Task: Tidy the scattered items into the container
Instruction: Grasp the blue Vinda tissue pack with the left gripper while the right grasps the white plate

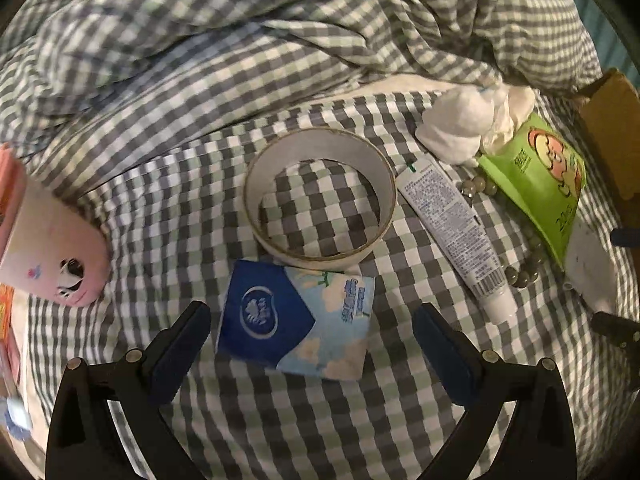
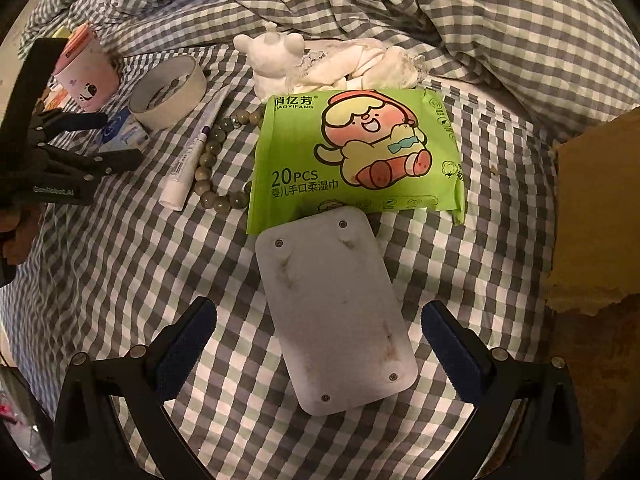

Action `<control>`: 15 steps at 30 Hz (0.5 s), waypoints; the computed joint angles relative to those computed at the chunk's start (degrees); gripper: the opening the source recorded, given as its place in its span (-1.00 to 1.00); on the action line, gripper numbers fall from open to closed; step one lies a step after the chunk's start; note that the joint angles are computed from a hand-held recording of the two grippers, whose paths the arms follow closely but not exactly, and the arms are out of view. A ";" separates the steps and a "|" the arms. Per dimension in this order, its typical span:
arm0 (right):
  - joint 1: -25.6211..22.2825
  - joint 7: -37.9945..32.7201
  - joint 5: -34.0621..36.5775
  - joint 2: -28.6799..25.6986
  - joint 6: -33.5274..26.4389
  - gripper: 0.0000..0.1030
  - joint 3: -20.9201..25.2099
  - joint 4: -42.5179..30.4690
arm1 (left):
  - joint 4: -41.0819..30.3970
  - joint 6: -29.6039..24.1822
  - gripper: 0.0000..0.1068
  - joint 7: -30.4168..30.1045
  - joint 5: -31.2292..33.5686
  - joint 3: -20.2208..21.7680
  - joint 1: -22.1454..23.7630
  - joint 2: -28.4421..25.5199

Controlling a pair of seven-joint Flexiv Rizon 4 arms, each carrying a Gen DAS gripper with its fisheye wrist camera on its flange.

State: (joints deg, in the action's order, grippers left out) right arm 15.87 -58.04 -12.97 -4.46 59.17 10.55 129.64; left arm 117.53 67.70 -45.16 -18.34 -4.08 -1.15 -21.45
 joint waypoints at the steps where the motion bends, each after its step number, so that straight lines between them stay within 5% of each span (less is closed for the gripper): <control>1: -0.03 -0.24 0.17 -0.31 0.08 1.00 -0.05 -0.14 | -0.13 -0.37 0.89 0.41 -0.41 -0.32 0.29 -0.28; 6: -0.13 -1.11 1.41 -1.53 0.33 1.00 -0.10 -0.60 | 0.19 -0.10 0.51 0.36 -4.31 -1.75 1.98 -1.10; 15: 0.09 -1.43 2.31 -3.30 0.63 1.00 -0.11 -0.78 | 1.84 3.62 0.44 0.60 -6.04 -2.04 1.65 -0.68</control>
State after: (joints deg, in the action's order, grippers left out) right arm 15.96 -59.47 -10.67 -7.77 59.81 10.44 128.86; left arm 119.37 71.32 -44.56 -24.38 -6.12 0.50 -22.13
